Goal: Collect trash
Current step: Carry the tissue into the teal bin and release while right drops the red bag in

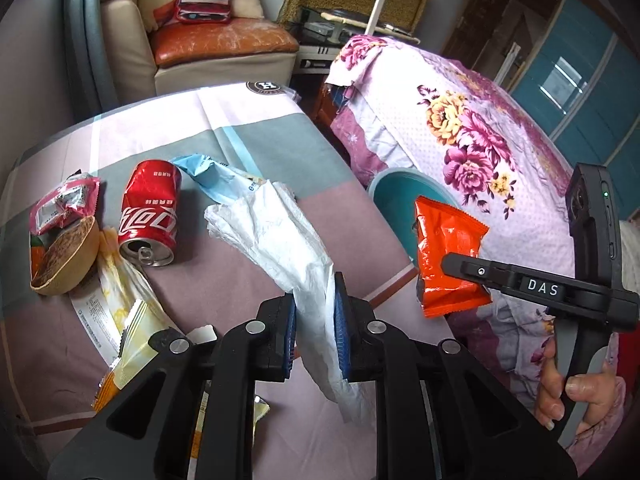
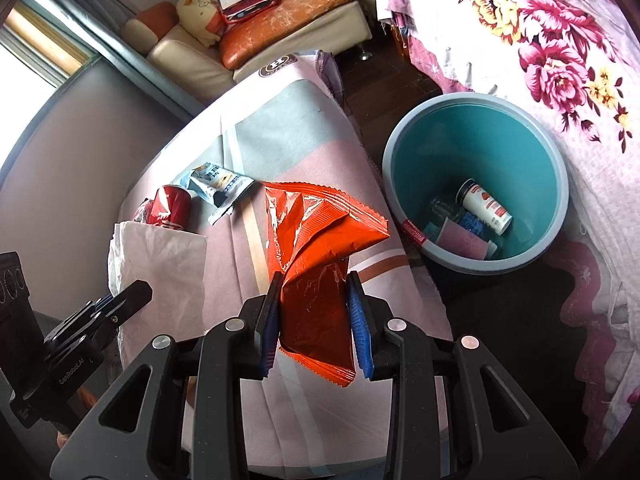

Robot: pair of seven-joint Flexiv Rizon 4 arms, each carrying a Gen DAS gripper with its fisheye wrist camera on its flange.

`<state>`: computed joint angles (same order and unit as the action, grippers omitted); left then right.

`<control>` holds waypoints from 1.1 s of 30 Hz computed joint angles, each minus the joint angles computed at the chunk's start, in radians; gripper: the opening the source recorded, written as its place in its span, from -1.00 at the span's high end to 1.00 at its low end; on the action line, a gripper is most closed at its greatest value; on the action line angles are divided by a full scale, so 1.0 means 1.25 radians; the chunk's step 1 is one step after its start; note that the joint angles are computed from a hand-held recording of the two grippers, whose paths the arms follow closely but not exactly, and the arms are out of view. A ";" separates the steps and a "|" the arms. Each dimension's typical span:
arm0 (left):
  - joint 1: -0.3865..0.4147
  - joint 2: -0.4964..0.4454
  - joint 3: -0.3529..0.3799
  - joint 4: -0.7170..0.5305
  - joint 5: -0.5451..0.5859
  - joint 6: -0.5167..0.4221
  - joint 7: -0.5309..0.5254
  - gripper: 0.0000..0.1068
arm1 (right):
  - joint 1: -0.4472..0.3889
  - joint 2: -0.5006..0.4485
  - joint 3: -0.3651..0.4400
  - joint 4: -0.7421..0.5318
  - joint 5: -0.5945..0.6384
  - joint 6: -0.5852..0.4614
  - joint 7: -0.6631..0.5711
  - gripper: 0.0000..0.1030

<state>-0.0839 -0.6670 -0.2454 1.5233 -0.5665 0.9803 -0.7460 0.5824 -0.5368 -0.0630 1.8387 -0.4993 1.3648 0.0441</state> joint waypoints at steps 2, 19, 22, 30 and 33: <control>-0.014 -0.013 -0.003 -0.025 0.009 -0.009 -0.006 0.68 | 0.006 0.019 -0.026 0.028 -0.013 0.009 0.020 0.42; -0.166 -0.164 0.013 -0.280 0.131 -0.122 -0.097 0.68 | -0.077 0.091 -0.089 0.195 -0.160 0.065 0.172 0.42; -0.189 -0.195 0.024 -0.329 0.157 -0.147 -0.117 0.68 | -0.090 0.081 -0.086 0.202 -0.139 0.080 0.158 0.42; -0.235 -0.283 0.050 -0.470 0.210 -0.229 -0.169 0.68 | -0.095 0.060 -0.092 0.214 -0.055 0.106 0.102 0.42; -0.245 -0.310 0.059 -0.511 0.222 -0.251 -0.190 0.66 | -0.096 0.052 -0.087 0.212 -0.019 0.107 0.076 0.42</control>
<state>-0.3904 -1.0539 -0.1717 0.8849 -0.2888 0.6661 -0.9830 0.4619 -0.4712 -0.1716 2.1039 -0.5235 1.4991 0.1388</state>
